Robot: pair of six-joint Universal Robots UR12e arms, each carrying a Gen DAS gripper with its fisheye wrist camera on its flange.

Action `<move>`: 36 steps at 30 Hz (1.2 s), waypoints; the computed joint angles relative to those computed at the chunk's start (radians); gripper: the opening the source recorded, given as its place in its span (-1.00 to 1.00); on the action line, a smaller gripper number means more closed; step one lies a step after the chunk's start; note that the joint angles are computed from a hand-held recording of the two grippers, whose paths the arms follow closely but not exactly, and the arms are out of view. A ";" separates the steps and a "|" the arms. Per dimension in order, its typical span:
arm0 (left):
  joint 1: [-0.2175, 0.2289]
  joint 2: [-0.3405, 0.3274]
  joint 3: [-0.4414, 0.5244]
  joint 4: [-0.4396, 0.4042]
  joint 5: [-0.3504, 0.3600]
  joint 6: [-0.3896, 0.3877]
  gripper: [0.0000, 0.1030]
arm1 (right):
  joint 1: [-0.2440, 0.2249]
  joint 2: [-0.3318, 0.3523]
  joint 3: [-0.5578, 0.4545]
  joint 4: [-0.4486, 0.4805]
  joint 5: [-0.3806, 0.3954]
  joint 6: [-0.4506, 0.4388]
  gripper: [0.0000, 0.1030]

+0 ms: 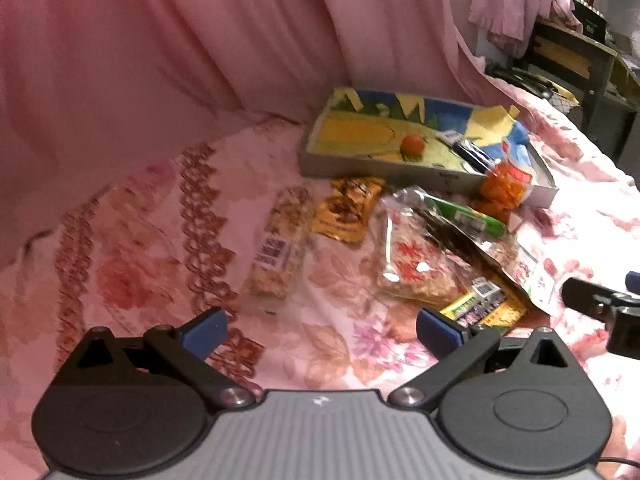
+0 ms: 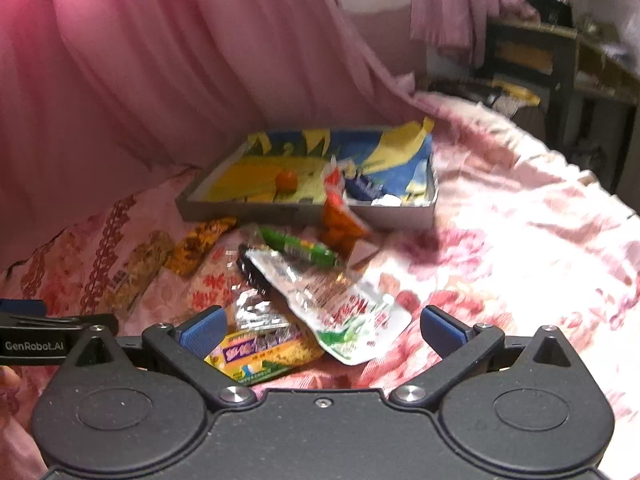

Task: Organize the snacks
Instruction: 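Grasp the yellow-purple biscuit packet with the left tool while the right tool grasps the clear snack bag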

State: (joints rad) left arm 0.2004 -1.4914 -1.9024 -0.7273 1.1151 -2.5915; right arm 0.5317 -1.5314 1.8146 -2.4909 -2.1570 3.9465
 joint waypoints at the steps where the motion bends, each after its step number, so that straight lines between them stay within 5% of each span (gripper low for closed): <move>1: 0.000 -0.004 0.008 -0.029 -0.008 0.009 0.99 | -0.011 -0.004 0.001 -0.001 0.032 -0.008 0.99; 11: -0.017 -0.038 0.065 -0.254 -0.103 0.187 0.99 | -0.151 -0.032 -0.002 0.049 0.357 -0.147 0.99; 17: -0.044 -0.055 0.076 -0.290 -0.136 0.350 0.99 | -0.210 -0.013 -0.016 0.083 0.494 -0.285 0.99; 26: -0.079 -0.092 0.111 -0.401 -0.133 0.594 0.99 | -0.257 0.025 -0.041 0.164 0.555 -0.556 0.99; 31: -0.091 -0.107 0.118 -0.428 -0.138 0.695 0.99 | -0.281 0.042 -0.044 0.171 0.577 -0.612 0.99; 36: -0.099 -0.134 0.148 -0.495 -0.150 0.707 0.97 | -0.302 0.054 -0.044 0.147 0.629 -0.624 0.98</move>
State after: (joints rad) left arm 0.1017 -1.6249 -1.7539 -1.2224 0.9647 -1.8842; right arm 0.2302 -1.4774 1.7709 -2.3440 -1.5278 3.3228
